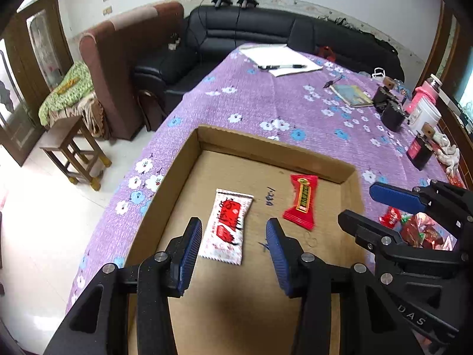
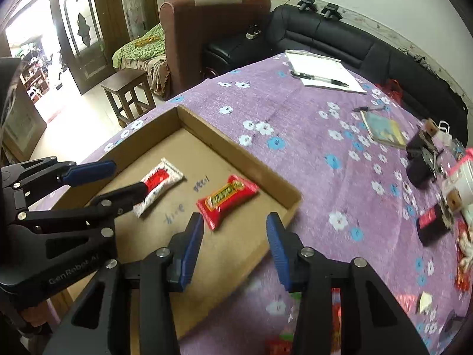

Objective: Organize snacks
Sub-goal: 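Move both tools back over the snacks on the table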

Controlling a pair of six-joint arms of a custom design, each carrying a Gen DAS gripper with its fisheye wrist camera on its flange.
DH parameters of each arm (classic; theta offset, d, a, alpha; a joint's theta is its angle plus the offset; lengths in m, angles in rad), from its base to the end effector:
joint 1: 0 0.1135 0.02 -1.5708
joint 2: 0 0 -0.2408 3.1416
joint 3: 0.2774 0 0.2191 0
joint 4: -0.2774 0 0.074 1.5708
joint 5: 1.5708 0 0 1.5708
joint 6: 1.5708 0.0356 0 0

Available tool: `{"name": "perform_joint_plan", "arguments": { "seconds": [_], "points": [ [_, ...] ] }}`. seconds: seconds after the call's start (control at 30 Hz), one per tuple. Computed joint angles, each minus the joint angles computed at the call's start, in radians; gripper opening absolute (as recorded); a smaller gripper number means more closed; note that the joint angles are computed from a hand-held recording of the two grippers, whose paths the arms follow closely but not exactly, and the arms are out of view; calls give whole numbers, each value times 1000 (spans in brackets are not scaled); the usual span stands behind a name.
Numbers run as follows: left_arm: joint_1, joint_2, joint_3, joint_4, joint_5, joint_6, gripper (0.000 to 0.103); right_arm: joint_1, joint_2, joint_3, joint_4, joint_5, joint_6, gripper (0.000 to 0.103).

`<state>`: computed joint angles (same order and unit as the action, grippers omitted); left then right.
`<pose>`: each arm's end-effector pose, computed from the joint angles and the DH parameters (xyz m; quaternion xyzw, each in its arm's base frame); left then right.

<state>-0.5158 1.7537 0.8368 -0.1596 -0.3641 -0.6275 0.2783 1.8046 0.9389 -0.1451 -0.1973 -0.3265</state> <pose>0.2589 -0.1323 0.1251 -0.0974 0.9496 0.0175 0.2973 0.3018 0.0935 0.1339 -0.3108 0.9049 0.0880 0.2772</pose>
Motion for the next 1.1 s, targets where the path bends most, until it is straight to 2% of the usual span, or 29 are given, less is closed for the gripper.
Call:
{"name": "perform_joint_plan", "arguments": {
  "seconds": [0.07,0.13,0.27,0.53,0.63,0.77,0.87,0.93,1.1],
  "points": [
    [-45,-17,-10,-8,-35,-31,48,-26,-41,-46,6,-22,-12,45],
    [-111,-30,-15,-18,-83,-73,48,-58,-97,-108,19,-40,-33,53],
    [-228,-30,5,-51,-154,-156,48,-148,-206,-215,15,-96,-81,54],
    [-415,60,128,-115,-186,-265,48,-457,-348,-336,-88,-260,-280,57],
    [-482,126,206,-141,-197,-290,48,-606,-352,-353,-138,-315,-390,66],
    [-547,212,318,-194,-222,-320,58,-785,-329,-359,-170,-366,-523,67],
    [-587,273,384,-203,-235,-334,58,-901,-303,-357,-194,-400,-618,68],
    [-604,316,434,-221,-235,-332,58,-959,-286,-363,-187,-411,-663,73],
    [-608,396,506,-253,-195,-354,59,-1066,-157,-328,-159,-405,-733,73]
  ]
}}
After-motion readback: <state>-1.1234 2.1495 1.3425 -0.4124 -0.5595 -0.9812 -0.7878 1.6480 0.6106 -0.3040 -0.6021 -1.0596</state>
